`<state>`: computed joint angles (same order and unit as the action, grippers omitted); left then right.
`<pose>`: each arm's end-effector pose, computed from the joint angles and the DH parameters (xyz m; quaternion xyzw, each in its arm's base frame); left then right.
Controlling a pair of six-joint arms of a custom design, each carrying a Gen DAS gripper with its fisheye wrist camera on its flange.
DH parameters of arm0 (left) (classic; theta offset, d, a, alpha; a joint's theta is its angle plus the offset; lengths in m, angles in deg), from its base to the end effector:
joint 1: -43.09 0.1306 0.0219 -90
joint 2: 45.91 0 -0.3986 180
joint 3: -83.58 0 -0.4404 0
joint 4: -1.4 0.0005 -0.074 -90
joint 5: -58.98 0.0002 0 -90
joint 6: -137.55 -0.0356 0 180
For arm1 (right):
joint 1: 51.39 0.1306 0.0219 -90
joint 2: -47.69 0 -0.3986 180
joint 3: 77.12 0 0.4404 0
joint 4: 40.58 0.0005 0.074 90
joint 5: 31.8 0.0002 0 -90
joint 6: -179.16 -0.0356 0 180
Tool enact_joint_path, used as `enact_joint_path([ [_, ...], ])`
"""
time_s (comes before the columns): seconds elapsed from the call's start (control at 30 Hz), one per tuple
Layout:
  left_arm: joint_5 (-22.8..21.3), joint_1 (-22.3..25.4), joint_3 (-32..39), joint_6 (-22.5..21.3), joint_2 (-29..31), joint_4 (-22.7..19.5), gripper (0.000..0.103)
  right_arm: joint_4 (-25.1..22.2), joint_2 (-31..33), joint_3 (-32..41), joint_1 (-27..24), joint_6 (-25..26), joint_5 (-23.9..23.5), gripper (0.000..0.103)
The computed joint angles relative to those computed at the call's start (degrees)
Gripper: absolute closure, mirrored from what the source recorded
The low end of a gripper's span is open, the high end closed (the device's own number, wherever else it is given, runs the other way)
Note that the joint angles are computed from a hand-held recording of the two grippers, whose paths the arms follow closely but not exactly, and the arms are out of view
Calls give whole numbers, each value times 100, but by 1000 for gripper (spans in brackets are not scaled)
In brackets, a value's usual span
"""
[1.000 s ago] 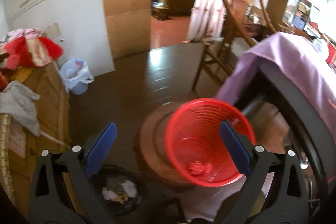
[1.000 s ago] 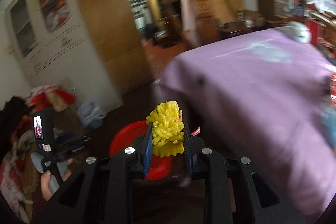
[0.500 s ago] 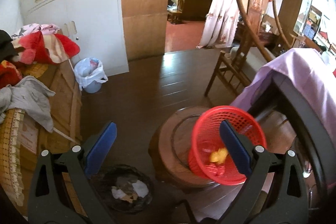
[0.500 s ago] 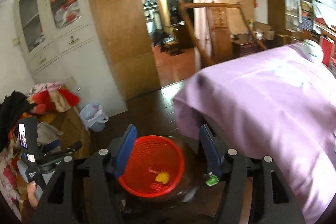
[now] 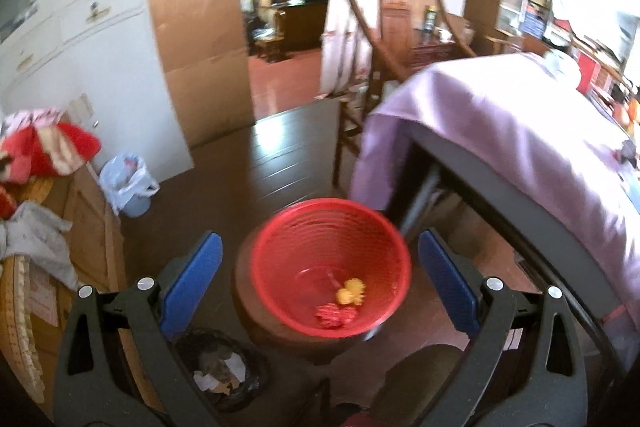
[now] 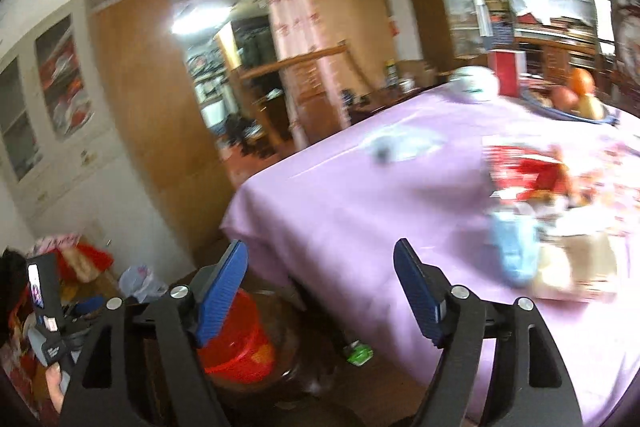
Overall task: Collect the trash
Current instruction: 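Return to the table and grasp the white paper cup with the right tool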
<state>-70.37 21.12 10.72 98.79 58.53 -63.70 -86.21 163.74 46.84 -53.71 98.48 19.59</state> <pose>0.5722 -0.2070 0.4473 -0.3087 0.8645 0.1285 0.3753 0.7139 -0.0072 0.4869 -0.1971 0.8368 0.2531 0.4437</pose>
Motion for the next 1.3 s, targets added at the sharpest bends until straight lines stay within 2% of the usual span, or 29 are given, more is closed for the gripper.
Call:
enact_joint_path([
  [0.17,115,-245,844,-486,630,-9,7,310,113,64,-522,-341,76,17],
  [0.3,237,-444,1704,-910,1282,-100,7,277,326,194,-881,-462,340,13],
  [0.43,395,-587,2389,-1251,1809,-218,7,213,450,207,-998,-406,841,12],
  [0.57,488,-661,2770,-1496,2108,-321,7,93,630,417,-942,-243,1401,6],
  [0.77,538,-631,2573,-1395,2026,-373,7,-223,836,686,-663,10,2090,6],
  [0.93,490,-566,2200,-1246,1756,-278,7,-947,1426,1610,-471,128,2715,6],
  [1.0,498,-556,2104,-1198,1685,-224,7,-1312,1713,2065,-470,151,2827,12],
  [1.03,505,-556,2063,-1181,1658,-187,7,-1404,1807,2213,-483,154,2852,20],
  [1.07,507,-558,2070,-1177,1662,-186,7,-1437,1824,2244,-504,155,2886,20],
  [1.2,564,-587,2232,-1292,1775,-212,7,-1001,1594,1872,-738,-20,2861,20],
  [1.3,654,-613,2434,-1448,1911,-211,7,-941,1546,1793,-892,22,2903,20],
])
